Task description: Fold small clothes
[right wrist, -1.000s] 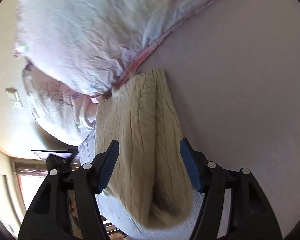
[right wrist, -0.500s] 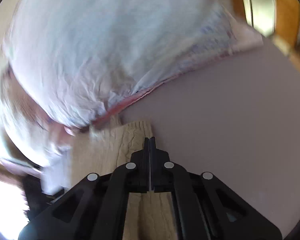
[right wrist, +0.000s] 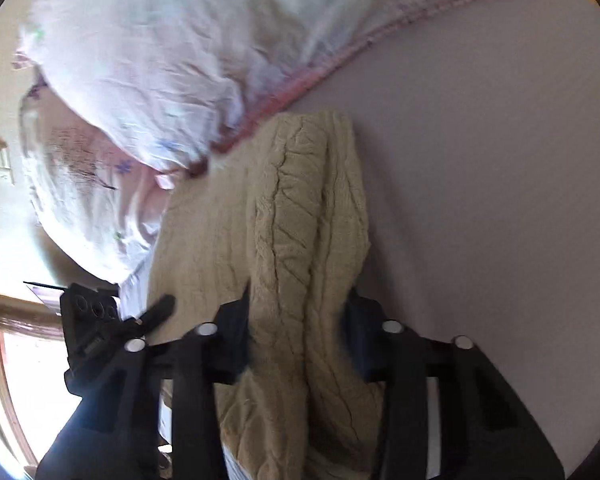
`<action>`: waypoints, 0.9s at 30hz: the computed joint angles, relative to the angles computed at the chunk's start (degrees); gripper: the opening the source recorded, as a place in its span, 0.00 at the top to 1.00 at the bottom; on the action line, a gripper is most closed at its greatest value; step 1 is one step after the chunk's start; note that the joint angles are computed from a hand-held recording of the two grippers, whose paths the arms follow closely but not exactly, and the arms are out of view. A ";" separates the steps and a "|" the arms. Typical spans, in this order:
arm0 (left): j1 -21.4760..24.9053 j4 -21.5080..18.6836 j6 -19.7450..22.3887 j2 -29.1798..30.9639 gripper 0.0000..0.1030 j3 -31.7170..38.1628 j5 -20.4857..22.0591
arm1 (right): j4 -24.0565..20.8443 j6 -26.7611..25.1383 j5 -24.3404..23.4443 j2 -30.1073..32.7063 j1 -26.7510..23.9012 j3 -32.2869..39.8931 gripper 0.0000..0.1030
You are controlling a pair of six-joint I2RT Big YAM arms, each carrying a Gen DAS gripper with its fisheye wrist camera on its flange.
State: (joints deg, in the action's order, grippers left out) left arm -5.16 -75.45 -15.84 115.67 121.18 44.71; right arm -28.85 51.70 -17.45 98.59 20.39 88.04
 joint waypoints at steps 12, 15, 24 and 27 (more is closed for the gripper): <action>11.05 -1.81 13.47 -8.84 0.35 -4.54 -14.51 | 3.86 1.95 9.06 2.35 8.23 4.80 0.65; 13.15 2.86 13.73 -13.64 0.24 -10.99 -14.92 | -0.37 -1.06 8.09 5.07 9.14 9.72 0.65; 12.74 5.87 18.50 -23.41 0.05 -24.92 -21.67 | -13.15 0.04 15.28 9.44 7.94 16.29 0.89; 11.25 7.16 20.89 -25.61 0.02 -28.71 -25.09 | -14.44 -3.19 18.87 7.01 9.72 15.01 0.86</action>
State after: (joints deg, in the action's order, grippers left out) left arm 6.09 -68.29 5.05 90.06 92.47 19.62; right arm -43.29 48.52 1.42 105.60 30.11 103.04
